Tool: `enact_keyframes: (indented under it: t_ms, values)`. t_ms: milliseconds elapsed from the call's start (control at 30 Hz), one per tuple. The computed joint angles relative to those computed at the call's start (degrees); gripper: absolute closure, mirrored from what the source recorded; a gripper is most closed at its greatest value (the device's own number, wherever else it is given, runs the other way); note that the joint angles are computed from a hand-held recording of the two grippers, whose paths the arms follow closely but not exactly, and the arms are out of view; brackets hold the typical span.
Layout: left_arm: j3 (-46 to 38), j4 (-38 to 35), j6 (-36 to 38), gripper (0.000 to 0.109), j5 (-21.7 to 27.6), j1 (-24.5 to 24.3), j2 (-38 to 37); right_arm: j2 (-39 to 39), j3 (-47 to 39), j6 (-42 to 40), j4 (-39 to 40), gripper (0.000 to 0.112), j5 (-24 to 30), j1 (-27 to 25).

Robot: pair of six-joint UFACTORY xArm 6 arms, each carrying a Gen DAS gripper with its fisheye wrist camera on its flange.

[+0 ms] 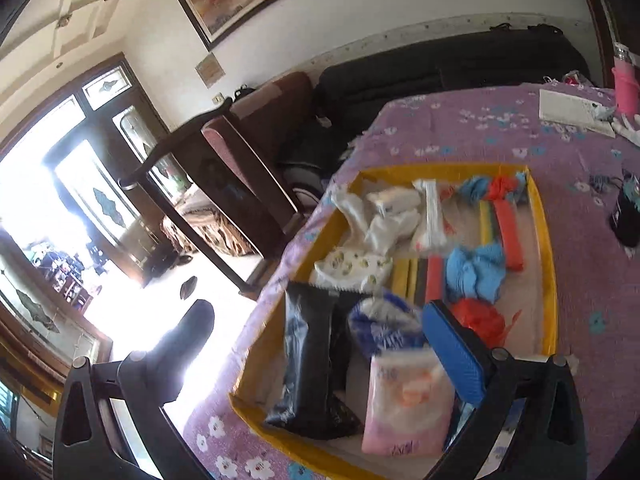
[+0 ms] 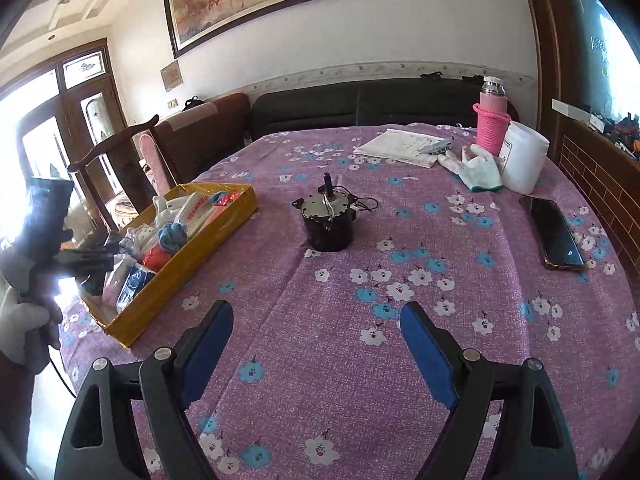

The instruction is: Organize soft objects

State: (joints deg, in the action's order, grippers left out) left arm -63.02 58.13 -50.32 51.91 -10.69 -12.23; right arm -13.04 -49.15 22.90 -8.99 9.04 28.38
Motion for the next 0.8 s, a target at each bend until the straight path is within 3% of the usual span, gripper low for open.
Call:
enact_keyframes:
  t_ms: [200, 300, 400, 533, 700, 800]
  values:
    - [-16.0, -2.2, 10.7, 0.006, 7.2, 0.5, 17.6, 0.1, 0.2, -3.6, 6.6, 0.024, 0.6, 0.2]
    - [-17.4, -10.3, 18.7, 0.006, 2.5, 1.0, 20.5, -0.1, 0.0, -0.4, 3.0, 0.024, 1.2, -0.1]
    - [-14.5, -10.1, 17.3, 0.006, -2.1, 1.1, 17.0, 0.4, -1.0, 1.8, -0.2, 0.024, 2.4, -0.4]
    - [-6.4, -10.2, 10.9, 0.006, -11.5, 4.3, 5.9, 1.8, -2.5, -1.3, 3.3, 0.024, 2.7, 0.3]
    - [6.4, 9.3, -12.8, 0.006, -20.7, 5.6, -12.7, 4.7, -4.8, -6.2, 8.6, 0.023, 2.3, 3.2]
    - [12.6, 16.8, -22.2, 0.006, -28.6, 7.2, -20.9, 6.6, -6.5, -8.4, 9.9, 0.023, 2.9, 5.6]
